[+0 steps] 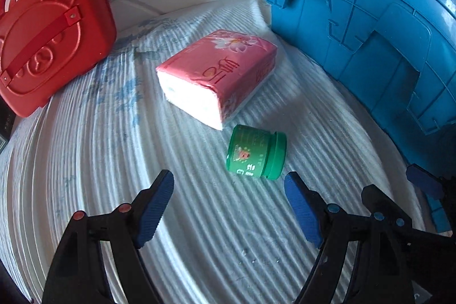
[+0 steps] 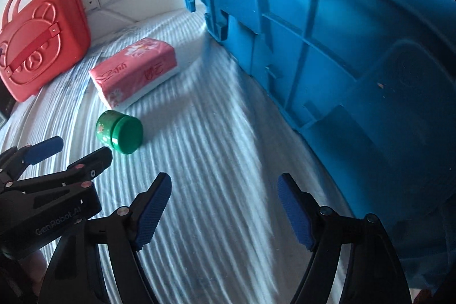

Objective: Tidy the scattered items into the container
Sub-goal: 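Grasp the green jar with the left tool while the right tool approaches the pink tissue pack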

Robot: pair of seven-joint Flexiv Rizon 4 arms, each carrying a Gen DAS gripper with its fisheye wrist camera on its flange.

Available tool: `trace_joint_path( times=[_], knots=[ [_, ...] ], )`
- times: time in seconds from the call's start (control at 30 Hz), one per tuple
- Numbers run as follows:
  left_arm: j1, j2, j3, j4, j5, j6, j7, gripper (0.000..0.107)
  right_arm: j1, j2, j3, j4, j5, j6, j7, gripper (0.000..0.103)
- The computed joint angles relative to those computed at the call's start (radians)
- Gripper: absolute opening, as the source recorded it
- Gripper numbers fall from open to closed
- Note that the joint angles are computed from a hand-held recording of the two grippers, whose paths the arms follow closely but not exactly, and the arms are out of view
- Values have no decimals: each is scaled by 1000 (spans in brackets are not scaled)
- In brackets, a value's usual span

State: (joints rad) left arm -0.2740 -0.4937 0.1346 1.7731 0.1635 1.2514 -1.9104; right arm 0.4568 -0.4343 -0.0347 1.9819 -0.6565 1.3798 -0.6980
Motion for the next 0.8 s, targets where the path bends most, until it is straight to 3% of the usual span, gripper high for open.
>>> trace_joint_path(
  times=[0.13, 0.17, 0.23, 0.33, 0.6, 0.8],
  knots=[
    [24, -55, -29, -40, -35, -1, 31, 78, -17, -13, 21, -12, 33, -1, -35, 75],
    [18, -67, -21, -49, -34, -1, 29, 72, -21, -18, 28, -18, 44, -2, -43, 75],
    [23, -70, -26, -32, -48, 38, 32, 45, -22, -28, 30, -27, 58, 4, -55, 75],
    [-17, -63, 39, -27, -22, 33, -18, 45, -35, -47, 56, -57, 95, 2, -97, 76],
    [-4, -16, 152, -5, 57, 20, -157, 45, -59, -150, 177, -232, 232, -38, -292, 77],
    [46, -38, 165, -42, 98, -4, -227, 45, -47, -247, 238, -396, 318, -75, -448, 87]
  ],
)
